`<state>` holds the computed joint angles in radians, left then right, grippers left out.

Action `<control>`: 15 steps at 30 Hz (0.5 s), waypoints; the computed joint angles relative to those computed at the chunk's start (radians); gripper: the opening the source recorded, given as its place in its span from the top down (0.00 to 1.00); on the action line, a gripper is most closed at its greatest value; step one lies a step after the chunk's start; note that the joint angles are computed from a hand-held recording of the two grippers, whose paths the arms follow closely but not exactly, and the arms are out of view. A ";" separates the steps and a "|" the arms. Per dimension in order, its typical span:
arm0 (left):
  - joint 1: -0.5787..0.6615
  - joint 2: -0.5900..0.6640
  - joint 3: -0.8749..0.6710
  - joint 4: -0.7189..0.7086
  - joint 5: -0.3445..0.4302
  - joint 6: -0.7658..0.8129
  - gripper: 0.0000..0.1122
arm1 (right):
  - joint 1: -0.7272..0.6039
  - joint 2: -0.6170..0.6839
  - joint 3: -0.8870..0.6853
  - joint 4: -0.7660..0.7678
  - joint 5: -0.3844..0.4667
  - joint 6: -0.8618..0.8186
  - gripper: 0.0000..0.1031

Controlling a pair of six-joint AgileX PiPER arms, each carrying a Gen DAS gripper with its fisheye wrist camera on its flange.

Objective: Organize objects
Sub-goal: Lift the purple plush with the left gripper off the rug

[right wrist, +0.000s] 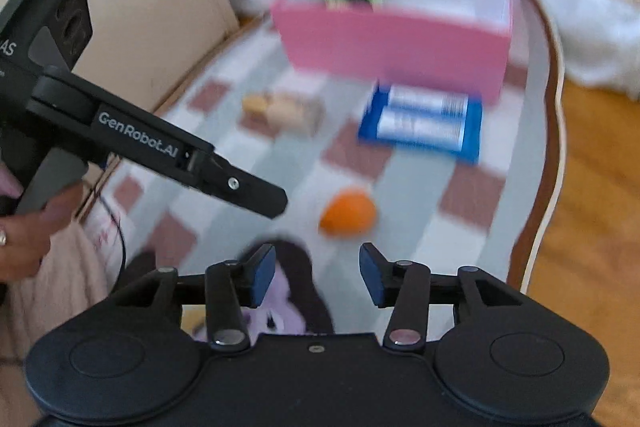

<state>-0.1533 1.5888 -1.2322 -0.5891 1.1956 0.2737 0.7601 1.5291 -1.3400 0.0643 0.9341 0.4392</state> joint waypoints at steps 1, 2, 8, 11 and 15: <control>-0.003 0.000 0.013 0.009 0.000 -0.001 0.70 | -0.006 0.004 0.005 0.030 0.015 -0.019 0.45; -0.003 0.001 0.028 0.017 0.000 0.003 0.68 | -0.007 0.008 0.009 0.052 0.029 -0.030 0.43; -0.010 -0.002 0.101 0.052 -0.002 0.015 0.65 | -0.006 0.018 0.067 0.174 0.058 -0.064 0.34; -0.015 -0.004 0.137 0.061 -0.009 0.022 0.64 | -0.009 0.020 0.102 0.198 0.053 -0.034 0.31; -0.016 -0.013 0.168 0.047 -0.015 0.041 0.58 | -0.052 0.025 0.177 0.321 0.027 -0.049 0.30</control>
<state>-0.1696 1.5759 -1.0640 -0.5417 1.1809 0.3145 0.7082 1.5541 -1.1635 0.3855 0.9612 0.3903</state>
